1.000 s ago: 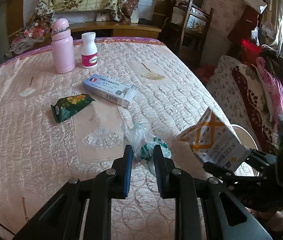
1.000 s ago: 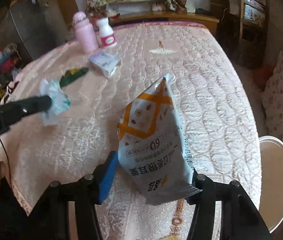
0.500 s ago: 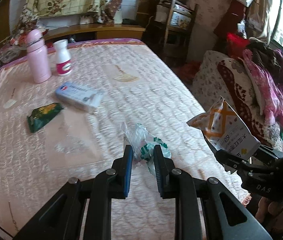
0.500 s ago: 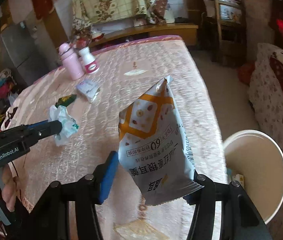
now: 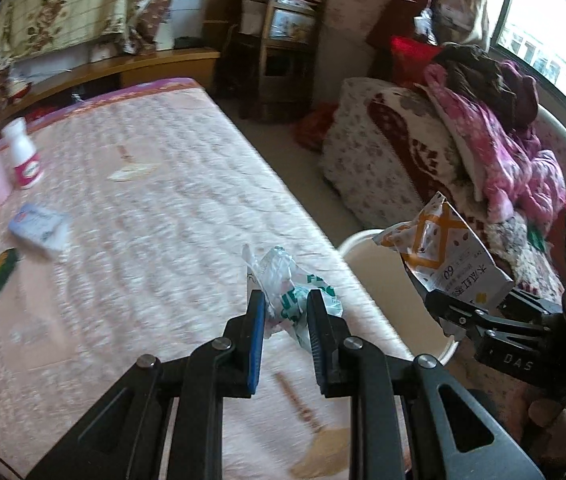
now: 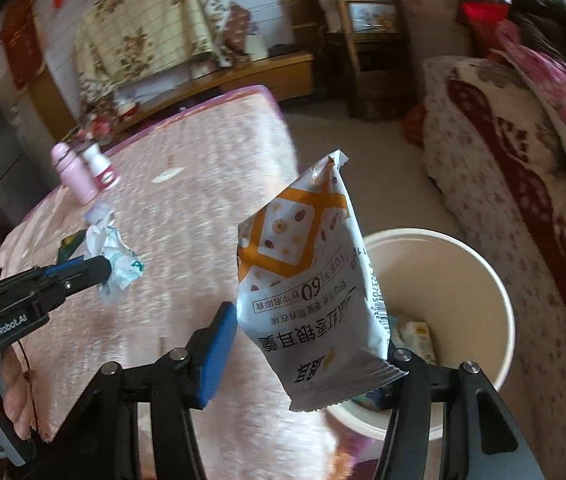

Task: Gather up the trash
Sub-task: 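Carry the snack bag and clear wrapper toward the white bucket, then open both grippers over the bucket, dropping snack bag and clear wrapper, then move both tools back over the mattress toward the remaining items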

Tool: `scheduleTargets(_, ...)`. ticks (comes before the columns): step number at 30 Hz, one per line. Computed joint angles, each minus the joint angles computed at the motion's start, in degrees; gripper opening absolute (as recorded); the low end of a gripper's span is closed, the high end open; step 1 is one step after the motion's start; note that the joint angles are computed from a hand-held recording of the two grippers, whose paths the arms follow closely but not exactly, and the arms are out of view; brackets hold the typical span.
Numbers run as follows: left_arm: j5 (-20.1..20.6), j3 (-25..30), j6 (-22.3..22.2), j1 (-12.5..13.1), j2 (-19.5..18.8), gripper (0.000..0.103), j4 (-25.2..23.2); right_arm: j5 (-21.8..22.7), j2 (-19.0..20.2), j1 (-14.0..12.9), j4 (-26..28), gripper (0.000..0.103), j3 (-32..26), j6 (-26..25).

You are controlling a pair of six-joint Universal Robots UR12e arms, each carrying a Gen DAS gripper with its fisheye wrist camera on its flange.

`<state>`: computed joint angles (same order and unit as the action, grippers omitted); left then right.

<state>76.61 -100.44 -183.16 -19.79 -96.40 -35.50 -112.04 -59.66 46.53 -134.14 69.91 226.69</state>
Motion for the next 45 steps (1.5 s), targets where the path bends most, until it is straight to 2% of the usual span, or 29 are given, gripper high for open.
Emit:
scheduleTargets(7,-3.6,2.4,0.1,-1.9,-2.8,0.022,-1.3,-2.9,-3.3,-0.6,0.9,0.058,5.1,5.0)
scheduleTargets(13,-6.3,4.4,0.7,-3.3,-5.2,0.022,-2.2,-2.8,-5.5,-1.6,2.2,0.058,8.6,9.1)
scheduleTargets(22,-8.7,5.6,0.9,-4.6,-7.3,0.022,-2.1,-2.8,-6.5,-2.5,3.7,0.06,10.8,12.7)
scheduleTargets(23,-9.3,5.5,1.2,-4.6,-7.4,0.025,-1.7,-2.9,-6.5,-2.5,4.0,0.06,11.0,13.0)
scheduleTargets(25,-10.0,5.7,1.7,-4.6,-7.6,0.041,-1.8,-3.6,-6.6,-2.5,4.9,0.062,11.0,13.9)
scheduleTargets(26,-10.7,5.6,1.8,-4.6,-7.6,0.056,-1.6,-3.9,-6.6,-2.6,6.0,0.069,10.8,14.6)
scheduleTargets(27,-11.2,5.4,1.7,-4.5,-7.6,0.063,-0.9,-4.4,-6.5,-2.6,6.9,0.076,10.7,15.3)
scheduleTargets(29,-11.6,4.9,1.5,-4.4,-7.4,0.063,0.2,-5.1,-6.5,-2.6,7.7,0.079,10.7,16.4)
scheduleTargets(33,-10.5,4.8,1.5,-4.2,-7.0,0.063,-0.5,-4.3,-6.7,-2.8,7.5,0.079,11.1,17.3)
scheduleTargets(39,-3.8,3.3,1.6,-3.9,-5.4,0.063,0.3,-4.0,-5.8,-2.2,7.3,0.079,9.8,15.6)
scheduleTargets(45,1.1,0.9,1.3,-2.2,-3.1,0.064,1.8,-4.1,-3.8,-1.4,7.3,0.079,6.6,13.4)
